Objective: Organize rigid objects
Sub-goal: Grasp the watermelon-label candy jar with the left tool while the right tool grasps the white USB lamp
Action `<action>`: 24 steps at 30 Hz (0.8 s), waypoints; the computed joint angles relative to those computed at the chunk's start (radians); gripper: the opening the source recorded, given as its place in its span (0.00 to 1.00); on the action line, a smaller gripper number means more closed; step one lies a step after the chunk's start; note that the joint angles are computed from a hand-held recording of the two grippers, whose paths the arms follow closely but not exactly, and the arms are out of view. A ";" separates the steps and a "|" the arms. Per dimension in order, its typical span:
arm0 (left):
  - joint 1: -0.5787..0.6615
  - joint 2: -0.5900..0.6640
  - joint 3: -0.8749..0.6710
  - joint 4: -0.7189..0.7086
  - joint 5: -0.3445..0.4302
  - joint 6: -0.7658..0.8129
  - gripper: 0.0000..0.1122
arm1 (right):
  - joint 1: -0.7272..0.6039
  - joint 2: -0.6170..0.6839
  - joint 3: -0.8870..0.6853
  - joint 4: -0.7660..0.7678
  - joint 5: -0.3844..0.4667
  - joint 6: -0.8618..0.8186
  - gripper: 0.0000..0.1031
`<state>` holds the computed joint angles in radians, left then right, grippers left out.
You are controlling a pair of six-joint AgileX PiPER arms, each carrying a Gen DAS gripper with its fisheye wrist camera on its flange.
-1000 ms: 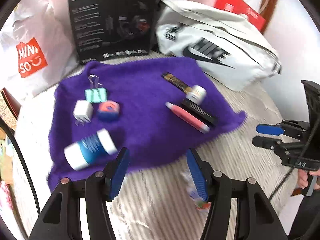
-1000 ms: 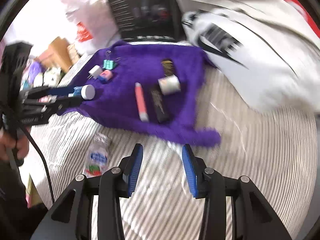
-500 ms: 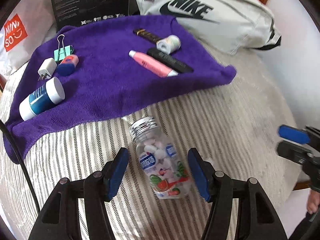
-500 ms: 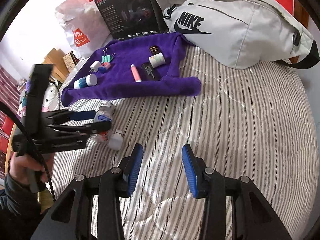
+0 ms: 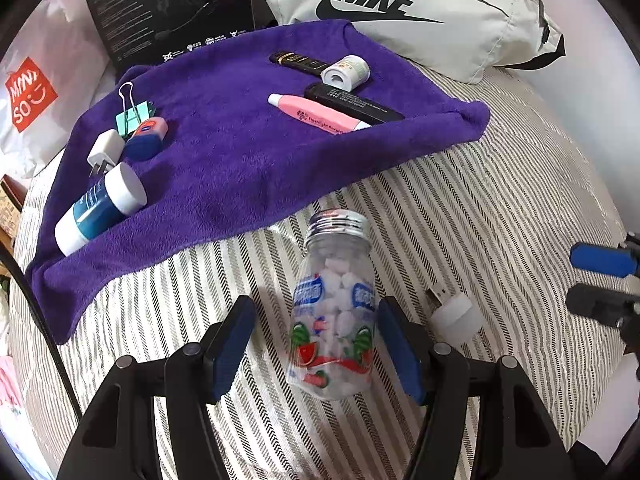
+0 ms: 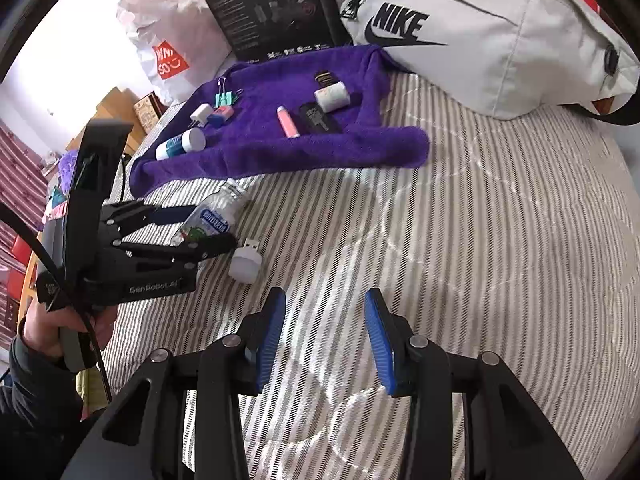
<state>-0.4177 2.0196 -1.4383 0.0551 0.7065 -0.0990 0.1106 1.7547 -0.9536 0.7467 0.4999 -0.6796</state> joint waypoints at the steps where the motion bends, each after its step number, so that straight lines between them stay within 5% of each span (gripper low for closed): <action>1: 0.002 0.004 -0.007 -0.004 0.001 0.009 0.56 | 0.005 0.002 0.003 0.005 -0.002 -0.005 0.40; 8: -0.007 -0.025 0.035 -0.015 -0.034 0.065 0.36 | 0.015 0.015 0.016 0.013 -0.008 -0.008 0.40; 24: 0.163 -0.157 0.217 -0.152 -0.109 0.186 0.35 | 0.188 0.135 -0.116 -0.028 -0.052 0.116 0.40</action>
<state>-0.2545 1.8622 -1.2213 -0.0965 0.5972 0.0865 0.2982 1.8895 -1.0697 0.7191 0.4483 -0.5637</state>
